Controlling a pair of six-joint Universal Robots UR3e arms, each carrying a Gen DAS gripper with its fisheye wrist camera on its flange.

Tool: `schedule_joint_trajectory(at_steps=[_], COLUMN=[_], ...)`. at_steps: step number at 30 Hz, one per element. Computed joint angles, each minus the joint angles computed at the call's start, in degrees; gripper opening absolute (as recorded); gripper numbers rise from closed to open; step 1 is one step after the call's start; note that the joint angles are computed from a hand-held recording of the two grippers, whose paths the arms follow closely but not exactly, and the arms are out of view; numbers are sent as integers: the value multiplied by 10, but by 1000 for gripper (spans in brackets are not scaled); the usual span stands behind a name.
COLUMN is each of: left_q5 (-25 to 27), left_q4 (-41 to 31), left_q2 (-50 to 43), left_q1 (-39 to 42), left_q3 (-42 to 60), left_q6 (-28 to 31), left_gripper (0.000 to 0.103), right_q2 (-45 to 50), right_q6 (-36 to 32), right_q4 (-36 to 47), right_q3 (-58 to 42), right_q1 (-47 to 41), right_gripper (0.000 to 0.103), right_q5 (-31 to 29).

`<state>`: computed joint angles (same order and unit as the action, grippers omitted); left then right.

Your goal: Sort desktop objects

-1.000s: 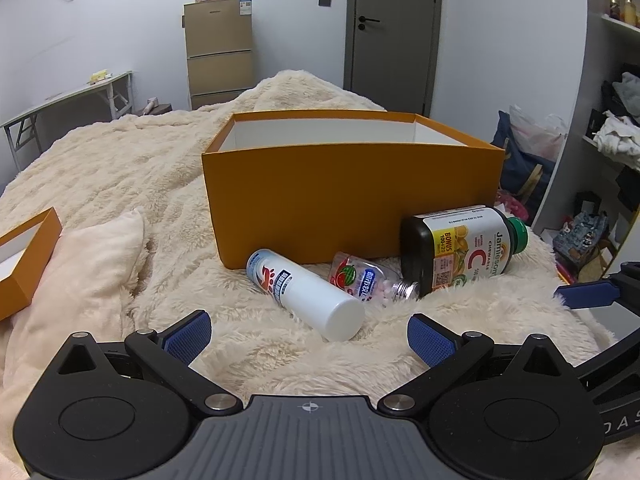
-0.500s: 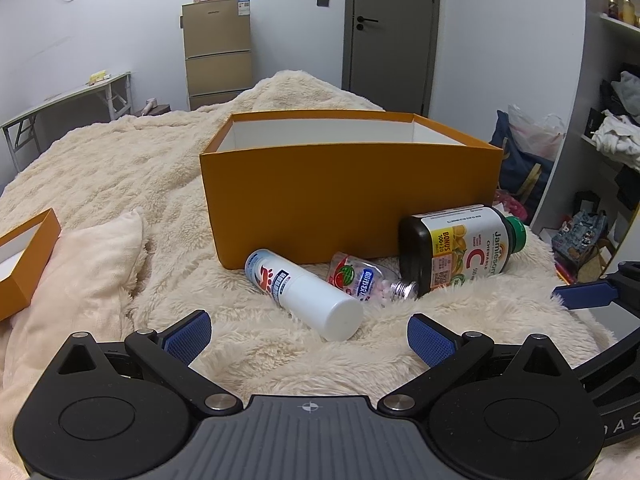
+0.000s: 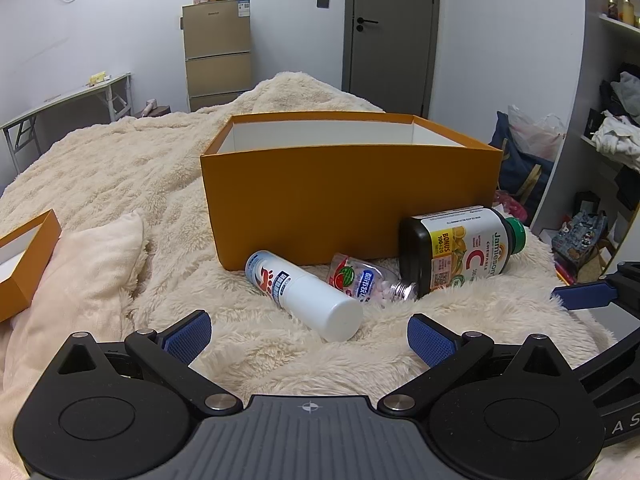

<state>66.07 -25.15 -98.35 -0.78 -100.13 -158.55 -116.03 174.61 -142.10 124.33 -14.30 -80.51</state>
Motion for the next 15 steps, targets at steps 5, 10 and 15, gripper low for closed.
schedule_joint_trajectory(at_steps=[5, 10, 15], left_q5=[-2, -1, -6], left_q4=[-2, 1, 6], left_q2=[2, 2, 4], left_q1=[2, 0, 5], left_q3=[0, 0, -3], left_q6=[1, -1, 1], left_gripper=[103, 103, 103], right_q2=[0, 0, 2], right_q6=[-1, -3, -3], right_q4=[1, 2, 3], right_q3=[0, 0, 0], right_q1=[0, -2, -2], right_gripper=[103, 103, 103], right_q5=[0, 4, 6])
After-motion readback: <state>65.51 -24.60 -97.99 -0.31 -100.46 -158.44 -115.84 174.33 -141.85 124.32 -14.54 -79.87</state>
